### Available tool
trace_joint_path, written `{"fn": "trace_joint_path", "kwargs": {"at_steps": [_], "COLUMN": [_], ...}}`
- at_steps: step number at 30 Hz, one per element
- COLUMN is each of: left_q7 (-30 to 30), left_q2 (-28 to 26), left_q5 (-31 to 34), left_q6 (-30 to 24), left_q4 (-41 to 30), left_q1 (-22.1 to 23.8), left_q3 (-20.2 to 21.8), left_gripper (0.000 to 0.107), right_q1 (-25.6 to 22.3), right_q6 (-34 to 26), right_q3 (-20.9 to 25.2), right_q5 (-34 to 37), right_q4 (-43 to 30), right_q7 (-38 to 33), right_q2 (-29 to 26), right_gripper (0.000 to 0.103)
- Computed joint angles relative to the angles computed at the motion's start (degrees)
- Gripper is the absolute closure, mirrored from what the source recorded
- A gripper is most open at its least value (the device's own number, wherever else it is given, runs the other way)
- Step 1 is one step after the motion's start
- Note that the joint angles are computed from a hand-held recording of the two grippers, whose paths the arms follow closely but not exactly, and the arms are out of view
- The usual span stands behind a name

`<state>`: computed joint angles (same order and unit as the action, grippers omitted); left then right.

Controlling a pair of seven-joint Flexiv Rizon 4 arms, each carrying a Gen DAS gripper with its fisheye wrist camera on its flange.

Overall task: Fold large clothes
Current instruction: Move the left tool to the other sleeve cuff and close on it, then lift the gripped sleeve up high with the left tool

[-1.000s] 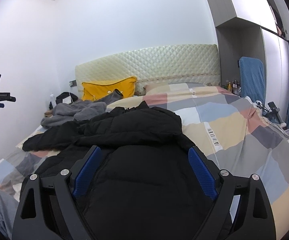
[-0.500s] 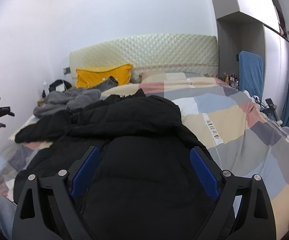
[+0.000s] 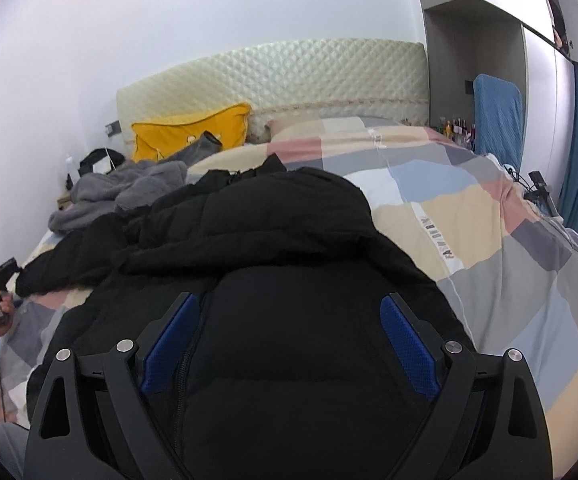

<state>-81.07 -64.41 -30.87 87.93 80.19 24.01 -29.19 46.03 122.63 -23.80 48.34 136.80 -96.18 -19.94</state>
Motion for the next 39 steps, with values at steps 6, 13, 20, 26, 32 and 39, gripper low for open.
{"fn": "trace_joint_path", "kwargs": {"at_steps": [6, 13, 20, 26, 32, 39], "left_q7": [0.4, -2.3, -10.2, -11.6, -16.4, -20.1], "left_q2": [-3.4, 0.8, 8.4, 14.2, 19.6, 24.7], "left_q5": [-0.8, -3.3, 3.2, 9.0, 13.3, 18.3], "left_q6": [-2.8, -5.5, -9.0, -8.1, -7.2, -6.0], "left_q4": [-7.4, -5.5, -3.4, -1.3, 0.2, 1.5], "left_q1": [-3.2, -6.8, -15.6, -19.6, -24.1, -30.2], "left_q3": [0.7, 7.5, 21.9, 27.2, 31.3, 34.6], "left_gripper": [0.005, 0.073, 0.091, 0.096, 0.096, 0.097], "right_q1": [5.1, 6.0, 15.1, 5.8, -3.0, -12.7], "right_q6": [-3.0, -3.5, -0.3, 4.1, 4.7, 9.0], "right_q3": [-6.1, -8.9, -16.3, -5.2, 1.7, 9.9], "right_q5": [0.9, -3.0, -8.2, -11.0, -9.9, -10.6], "right_q4": [-0.8, 1.1, 5.3, 6.4, 6.1, 7.5], "right_q7": [0.3, 5.1, 3.2, 2.1, 1.5, -0.4], "right_q2": [-1.6, -2.2, -2.1, 1.1, 2.8, 4.6], "right_gripper": [0.011, 0.011, 0.011, 0.011, 0.011, 0.010]}}
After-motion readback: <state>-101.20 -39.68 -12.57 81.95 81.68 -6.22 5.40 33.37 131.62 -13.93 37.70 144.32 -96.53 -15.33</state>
